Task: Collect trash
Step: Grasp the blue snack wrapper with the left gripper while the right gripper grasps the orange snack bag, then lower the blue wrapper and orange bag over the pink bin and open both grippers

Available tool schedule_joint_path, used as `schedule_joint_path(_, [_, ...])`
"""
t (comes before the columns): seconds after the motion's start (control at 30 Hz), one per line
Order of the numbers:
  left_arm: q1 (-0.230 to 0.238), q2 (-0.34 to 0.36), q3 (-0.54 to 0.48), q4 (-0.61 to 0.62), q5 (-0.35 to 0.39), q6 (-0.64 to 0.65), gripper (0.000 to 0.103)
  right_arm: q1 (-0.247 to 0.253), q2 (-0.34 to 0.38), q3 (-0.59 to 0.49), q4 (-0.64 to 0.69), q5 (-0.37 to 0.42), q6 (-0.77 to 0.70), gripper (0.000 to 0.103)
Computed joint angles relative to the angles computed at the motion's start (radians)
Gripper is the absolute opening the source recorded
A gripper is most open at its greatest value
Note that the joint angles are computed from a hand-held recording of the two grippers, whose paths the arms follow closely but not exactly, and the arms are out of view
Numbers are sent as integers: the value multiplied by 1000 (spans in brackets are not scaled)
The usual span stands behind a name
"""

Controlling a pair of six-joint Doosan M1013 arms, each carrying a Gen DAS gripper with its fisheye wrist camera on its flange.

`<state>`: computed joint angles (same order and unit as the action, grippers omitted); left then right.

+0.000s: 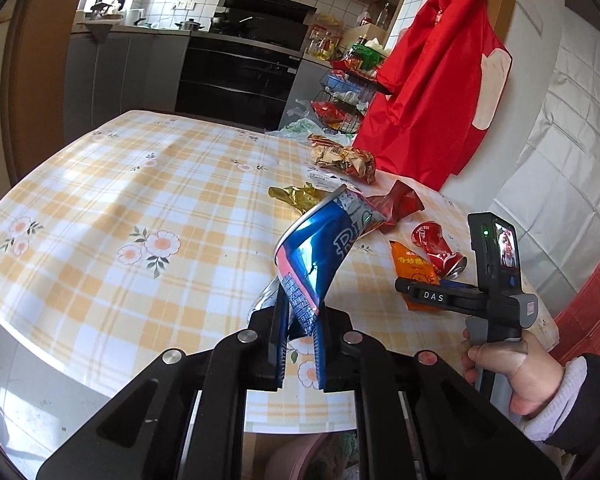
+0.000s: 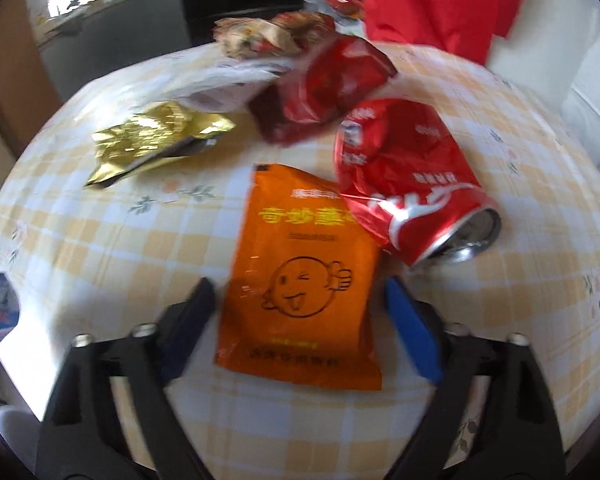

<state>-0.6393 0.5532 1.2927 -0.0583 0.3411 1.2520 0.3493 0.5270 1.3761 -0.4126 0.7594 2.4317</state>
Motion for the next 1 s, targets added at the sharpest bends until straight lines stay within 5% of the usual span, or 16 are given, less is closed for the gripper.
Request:
schedule_joint_path(0.3, [-2,-24,43,-81,-20,56,11,29,-35,50,-42,-31,-43,55])
schedule_joint_path(0.6, [-10,-51,71,-39,-22,13,11,47,-113,141,-74,-127,38,55])
schedule_joint_path(1.0, [-36,-103,108,66,-35,-58,11,108,-242,257,-294,-212,219,55])
